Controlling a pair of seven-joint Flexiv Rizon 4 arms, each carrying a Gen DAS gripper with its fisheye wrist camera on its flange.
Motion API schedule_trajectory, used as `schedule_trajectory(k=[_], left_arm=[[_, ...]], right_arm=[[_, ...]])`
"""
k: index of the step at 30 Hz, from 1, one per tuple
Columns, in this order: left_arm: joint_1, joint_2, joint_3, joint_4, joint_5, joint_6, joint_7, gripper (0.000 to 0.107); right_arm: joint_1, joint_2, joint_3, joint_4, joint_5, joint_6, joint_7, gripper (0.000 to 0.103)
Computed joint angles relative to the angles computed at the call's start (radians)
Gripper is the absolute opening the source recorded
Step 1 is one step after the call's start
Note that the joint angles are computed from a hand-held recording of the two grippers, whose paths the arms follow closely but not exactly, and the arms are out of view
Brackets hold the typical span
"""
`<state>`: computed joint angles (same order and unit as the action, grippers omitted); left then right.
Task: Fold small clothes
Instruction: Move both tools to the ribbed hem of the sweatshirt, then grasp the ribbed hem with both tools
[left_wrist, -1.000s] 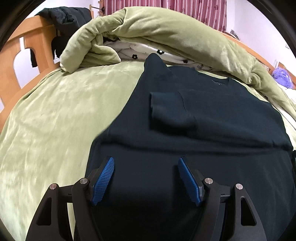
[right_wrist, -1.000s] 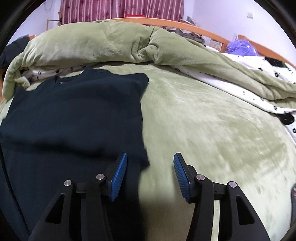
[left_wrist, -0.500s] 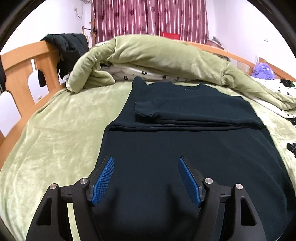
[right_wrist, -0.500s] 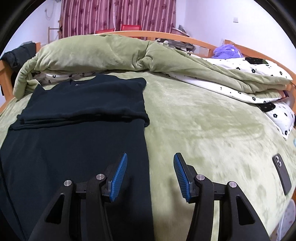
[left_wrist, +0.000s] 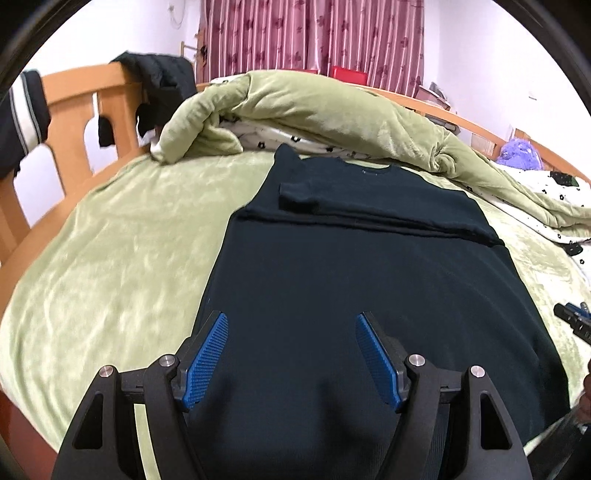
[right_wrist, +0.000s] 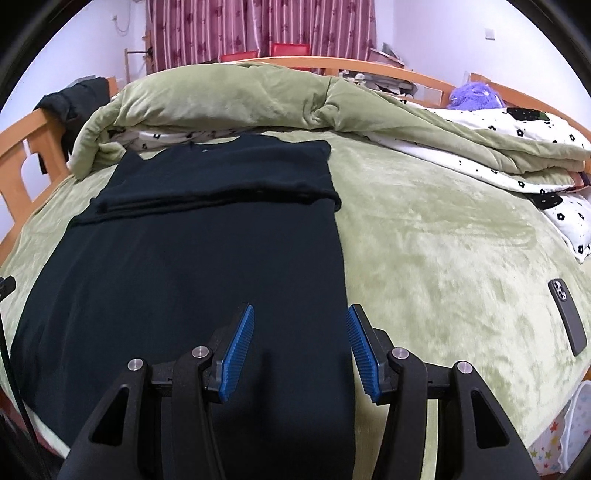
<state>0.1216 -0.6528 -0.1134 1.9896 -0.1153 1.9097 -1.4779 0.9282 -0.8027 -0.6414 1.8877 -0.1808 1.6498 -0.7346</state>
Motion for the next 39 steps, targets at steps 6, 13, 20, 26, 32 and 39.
schedule_trajectory(k=[6, 13, 20, 26, 32, 39], left_arm=[[0.086, 0.021, -0.049, 0.095, 0.052, 0.056, -0.047, 0.070], [0.110, 0.023, -0.045, 0.150, 0.103, 0.070, -0.076, 0.070], [0.175, 0.031, -0.092, 0.185, 0.134, 0.046, -0.116, 0.070], [0.190, 0.037, -0.091, 0.208, 0.127, 0.025, -0.143, 0.070], [0.235, 0.032, -0.122, 0.223, 0.109, -0.028, -0.162, 0.069], [0.221, 0.029, -0.107, 0.229, 0.091, -0.041, -0.162, 0.069]], right_arm=[[0.017, 0.042, 0.027, 0.074, 0.009, 0.009, -0.006, 0.050], [0.091, 0.051, -0.007, 0.149, 0.063, 0.052, -0.036, 0.048], [0.125, 0.064, -0.014, 0.200, 0.115, 0.049, -0.065, 0.050], [0.093, 0.101, 0.030, 0.233, 0.129, 0.031, -0.027, 0.053], [0.078, 0.119, 0.055, 0.249, 0.114, 0.030, -0.021, 0.053], [0.012, 0.143, 0.130, 0.254, 0.068, -0.018, 0.012, 0.053]])
